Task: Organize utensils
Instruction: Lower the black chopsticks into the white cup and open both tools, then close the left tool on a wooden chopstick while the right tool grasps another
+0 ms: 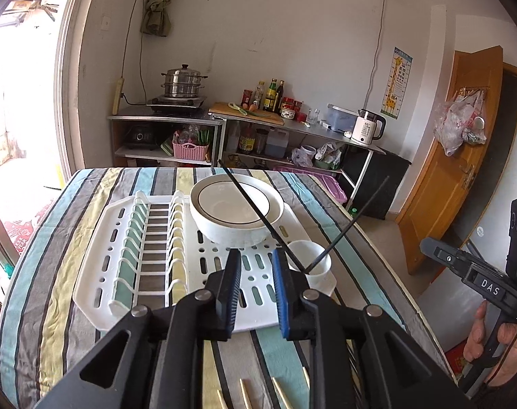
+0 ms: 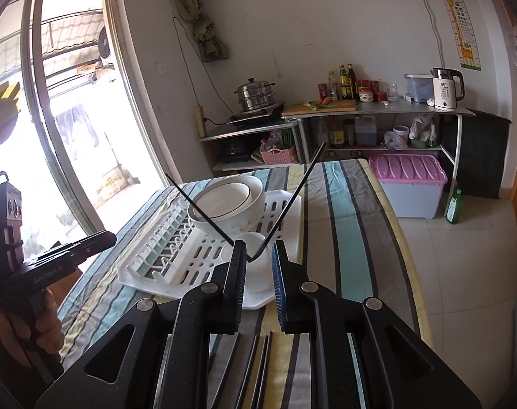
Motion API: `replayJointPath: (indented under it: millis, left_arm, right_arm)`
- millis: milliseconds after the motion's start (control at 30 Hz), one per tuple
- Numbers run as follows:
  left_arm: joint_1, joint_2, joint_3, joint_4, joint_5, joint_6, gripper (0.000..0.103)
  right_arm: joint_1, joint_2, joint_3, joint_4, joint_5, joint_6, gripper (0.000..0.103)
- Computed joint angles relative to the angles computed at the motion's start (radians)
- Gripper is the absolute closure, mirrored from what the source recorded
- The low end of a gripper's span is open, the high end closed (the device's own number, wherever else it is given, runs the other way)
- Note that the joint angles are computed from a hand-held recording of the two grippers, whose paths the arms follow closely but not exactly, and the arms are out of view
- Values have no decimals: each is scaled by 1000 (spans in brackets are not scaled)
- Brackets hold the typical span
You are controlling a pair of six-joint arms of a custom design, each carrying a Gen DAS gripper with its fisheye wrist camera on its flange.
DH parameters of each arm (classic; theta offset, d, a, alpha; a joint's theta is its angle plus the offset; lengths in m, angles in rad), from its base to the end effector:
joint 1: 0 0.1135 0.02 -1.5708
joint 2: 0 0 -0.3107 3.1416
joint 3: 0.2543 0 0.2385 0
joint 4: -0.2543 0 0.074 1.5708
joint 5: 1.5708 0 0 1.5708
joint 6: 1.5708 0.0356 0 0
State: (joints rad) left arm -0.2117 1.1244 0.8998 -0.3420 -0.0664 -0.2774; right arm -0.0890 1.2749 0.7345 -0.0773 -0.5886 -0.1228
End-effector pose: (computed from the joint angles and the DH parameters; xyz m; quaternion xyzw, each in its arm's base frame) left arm 0.2123 -0.0432 0.3420 -0.0447 0.8751 -0.0882 0.4737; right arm 0.2435 -0.0019 0.2834 -0.1474 0.8480 0.2099 0.4638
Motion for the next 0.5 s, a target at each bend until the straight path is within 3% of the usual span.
replayJointPath:
  millis: [267, 500]
  left_arm:
    - [-218, -244, -180, -89, -178, -114, 83]
    - [-594, -385, -271, -252, -485, -359, 83]
  right_arm:
    - [-72, -268, -195, -107, -65, -107, 87]
    - [-167, -390, -309, -235, -119, -228, 87]
